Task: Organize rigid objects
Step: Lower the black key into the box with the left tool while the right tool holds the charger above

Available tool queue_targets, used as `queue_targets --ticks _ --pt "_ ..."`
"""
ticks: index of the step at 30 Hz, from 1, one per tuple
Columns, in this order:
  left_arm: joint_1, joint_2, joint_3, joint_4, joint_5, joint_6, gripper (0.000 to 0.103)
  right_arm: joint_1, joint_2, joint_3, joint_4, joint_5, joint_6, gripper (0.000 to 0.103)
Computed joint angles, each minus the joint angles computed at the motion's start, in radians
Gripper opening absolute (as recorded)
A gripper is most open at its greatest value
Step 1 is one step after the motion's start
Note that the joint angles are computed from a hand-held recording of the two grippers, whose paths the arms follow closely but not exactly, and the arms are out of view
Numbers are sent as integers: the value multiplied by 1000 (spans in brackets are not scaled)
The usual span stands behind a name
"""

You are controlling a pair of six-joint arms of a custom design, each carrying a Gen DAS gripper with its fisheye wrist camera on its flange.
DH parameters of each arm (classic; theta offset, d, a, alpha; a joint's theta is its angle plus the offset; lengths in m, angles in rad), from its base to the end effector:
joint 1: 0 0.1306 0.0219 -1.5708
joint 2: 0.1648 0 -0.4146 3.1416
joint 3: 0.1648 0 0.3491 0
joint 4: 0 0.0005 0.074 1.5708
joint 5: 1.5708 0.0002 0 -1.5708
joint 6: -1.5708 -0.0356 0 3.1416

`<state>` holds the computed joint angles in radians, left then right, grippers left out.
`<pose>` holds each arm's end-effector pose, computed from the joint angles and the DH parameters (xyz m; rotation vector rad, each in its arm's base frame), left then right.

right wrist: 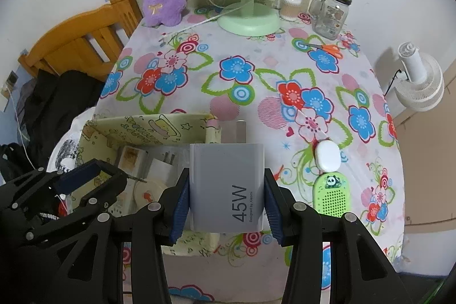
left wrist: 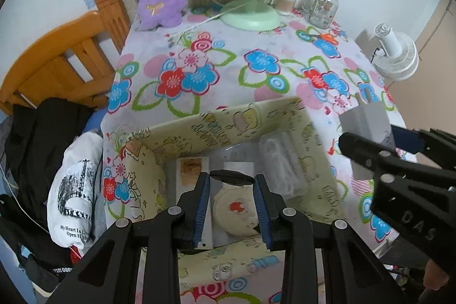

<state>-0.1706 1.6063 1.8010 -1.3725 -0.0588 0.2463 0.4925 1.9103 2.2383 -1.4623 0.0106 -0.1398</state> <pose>0.4818 -0.0814 0.5032 -0.1199 2.7424 -0.0341 0.5281 0.2824 0.5066 -0.4737 2.6766 0.1737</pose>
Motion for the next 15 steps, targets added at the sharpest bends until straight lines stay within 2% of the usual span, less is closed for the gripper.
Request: queue_targets --ticks 7,15 --pt "35 18 -26 -1 15 -33 31 20 67 80 -31 7 -14 50" --pt "57 44 -34 15 31 -53 31 52 122 140 -64 -2 17 50"
